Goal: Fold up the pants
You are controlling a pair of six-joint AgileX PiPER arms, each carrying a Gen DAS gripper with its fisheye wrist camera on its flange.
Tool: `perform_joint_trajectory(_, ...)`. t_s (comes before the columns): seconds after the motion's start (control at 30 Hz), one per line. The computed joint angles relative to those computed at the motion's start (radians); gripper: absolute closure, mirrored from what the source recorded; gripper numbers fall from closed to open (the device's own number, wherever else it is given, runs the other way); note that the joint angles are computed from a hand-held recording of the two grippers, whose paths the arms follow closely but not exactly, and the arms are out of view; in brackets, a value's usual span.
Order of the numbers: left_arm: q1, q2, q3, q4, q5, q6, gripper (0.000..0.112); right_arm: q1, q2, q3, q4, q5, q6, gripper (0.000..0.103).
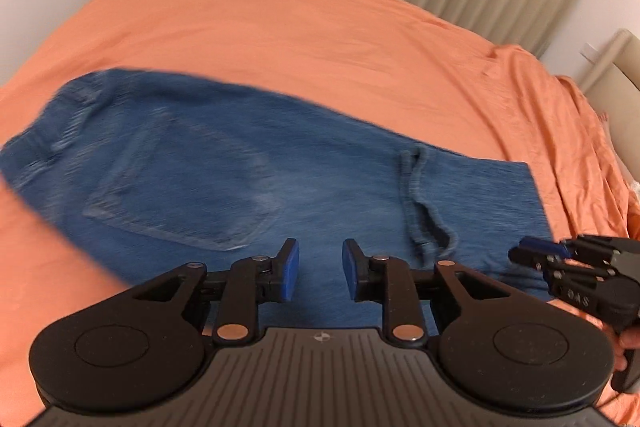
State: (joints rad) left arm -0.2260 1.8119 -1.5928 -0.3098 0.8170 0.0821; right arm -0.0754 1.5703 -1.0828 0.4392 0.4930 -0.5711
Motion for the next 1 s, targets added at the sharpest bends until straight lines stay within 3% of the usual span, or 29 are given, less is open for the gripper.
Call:
perform_joint_trajectory(0.1, 0.114, -0.012, -0.013, -0.054, 0.065, 0.084, 0.083, 0.099, 0.053, -0.061, -0.055, -0.029, 0.087, 0.089)
perform_joint_trajectory(0.27, 0.262, -0.021, -0.043, -0.038, 0.099, 0.137, 0.078, 0.218, 0.171, -0.170, -0.194, -0.021, 0.289, 0.091)
perform_joint_trajectory(0.37, 0.325, -0.027, -0.038, -0.043, 0.099, 0.177, 0.074, 0.255, 0.247, -0.216, -0.257, 0.029, 0.365, 0.091)
perform_joint_trajectory(0.53, 0.397, 0.002, -0.028, -0.075, 0.089, 0.216, 0.065, 0.291, 0.279, -0.220, -0.366, 0.017, 0.437, 0.090)
perform_joint_trajectory(0.77, 0.525, 0.074, -0.060, -0.321, 0.133, 0.296, 0.035, 0.280, 0.265, -0.319, -0.350, 0.142, 0.340, 0.083)
perform_joint_trajectory(0.9, 0.571, 0.119, -0.064, -0.414, 0.130, 0.280, 0.029, 0.253, 0.282, -0.404, -0.382, 0.201, 0.293, 0.074)
perform_joint_trajectory(1.0, 0.607, 0.173, -0.074, -0.509, 0.152, 0.297, 0.027, 0.235, 0.318, -0.479, -0.423, 0.240, 0.296, 0.073)
